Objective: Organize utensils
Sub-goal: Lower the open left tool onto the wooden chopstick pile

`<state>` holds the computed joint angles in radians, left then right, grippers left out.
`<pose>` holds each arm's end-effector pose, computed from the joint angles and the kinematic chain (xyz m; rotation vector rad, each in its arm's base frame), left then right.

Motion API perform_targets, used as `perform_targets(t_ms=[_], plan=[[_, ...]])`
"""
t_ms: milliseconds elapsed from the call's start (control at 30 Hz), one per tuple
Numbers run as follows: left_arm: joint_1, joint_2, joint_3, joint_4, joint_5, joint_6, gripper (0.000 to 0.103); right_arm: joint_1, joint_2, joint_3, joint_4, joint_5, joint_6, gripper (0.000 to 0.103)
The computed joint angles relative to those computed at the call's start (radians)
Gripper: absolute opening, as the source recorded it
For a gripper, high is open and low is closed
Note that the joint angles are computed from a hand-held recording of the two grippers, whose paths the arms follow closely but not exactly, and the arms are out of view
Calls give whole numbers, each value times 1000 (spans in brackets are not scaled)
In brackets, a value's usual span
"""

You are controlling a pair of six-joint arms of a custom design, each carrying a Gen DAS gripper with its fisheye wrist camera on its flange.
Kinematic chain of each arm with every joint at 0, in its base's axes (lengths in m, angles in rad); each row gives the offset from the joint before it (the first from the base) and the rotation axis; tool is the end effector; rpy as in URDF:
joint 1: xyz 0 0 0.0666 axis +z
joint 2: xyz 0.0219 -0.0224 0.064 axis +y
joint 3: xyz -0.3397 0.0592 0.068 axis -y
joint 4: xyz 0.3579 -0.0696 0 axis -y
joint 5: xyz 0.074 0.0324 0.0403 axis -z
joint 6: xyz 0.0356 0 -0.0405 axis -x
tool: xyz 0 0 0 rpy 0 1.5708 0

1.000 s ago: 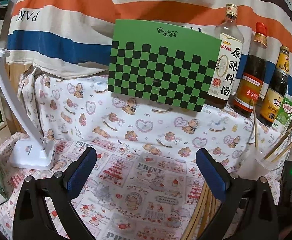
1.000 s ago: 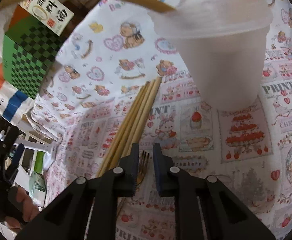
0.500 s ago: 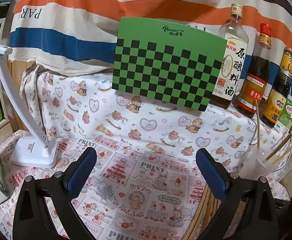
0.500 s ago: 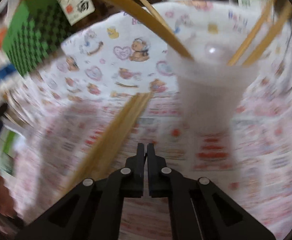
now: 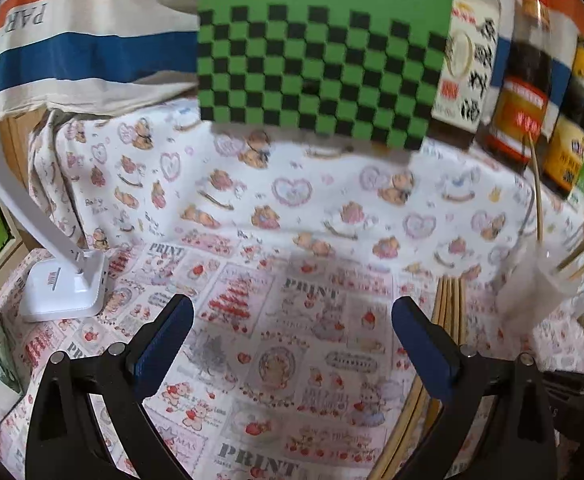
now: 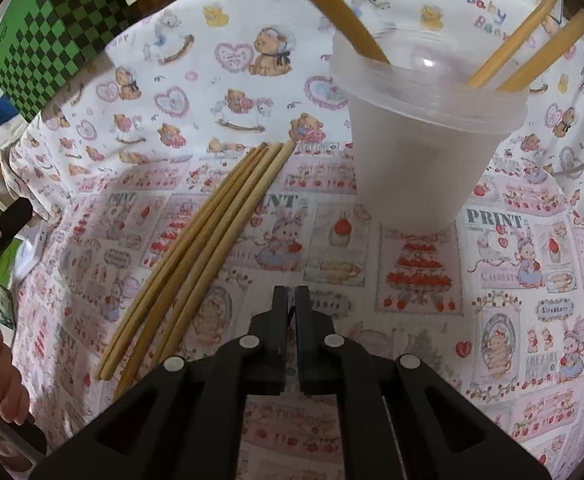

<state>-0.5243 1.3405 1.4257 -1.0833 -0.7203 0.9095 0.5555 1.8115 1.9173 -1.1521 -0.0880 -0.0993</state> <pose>0.3765 -0.1911 0.4225 -0.6752 2.1594 0.2033 0.4909 0.3079 0.3872 -0.6303 2.5766 0.3395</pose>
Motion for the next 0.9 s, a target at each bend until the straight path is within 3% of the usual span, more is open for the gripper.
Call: perform_targets(t_ms=[133, 300, 400, 533, 800, 900], plan=[[9, 2, -3, 24, 60, -17, 94, 15, -3, -8, 2, 20, 21, 6], [14, 24, 15, 25, 128, -61, 73, 7, 2, 3, -15, -19, 9, 6], [17, 31, 24, 15, 159, -62, 73, -9, 3, 11, -34, -70, -13, 6], [12, 36, 31, 0, 134, -67, 73, -25, 10, 23, -51, -121, -34, 6], [6, 36, 38, 9, 190, -124, 72, -7, -5, 9, -46, -69, -24, 10], [-8, 52, 49, 0, 191, -154, 63, 11, -12, -7, -27, -18, 0, 11]])
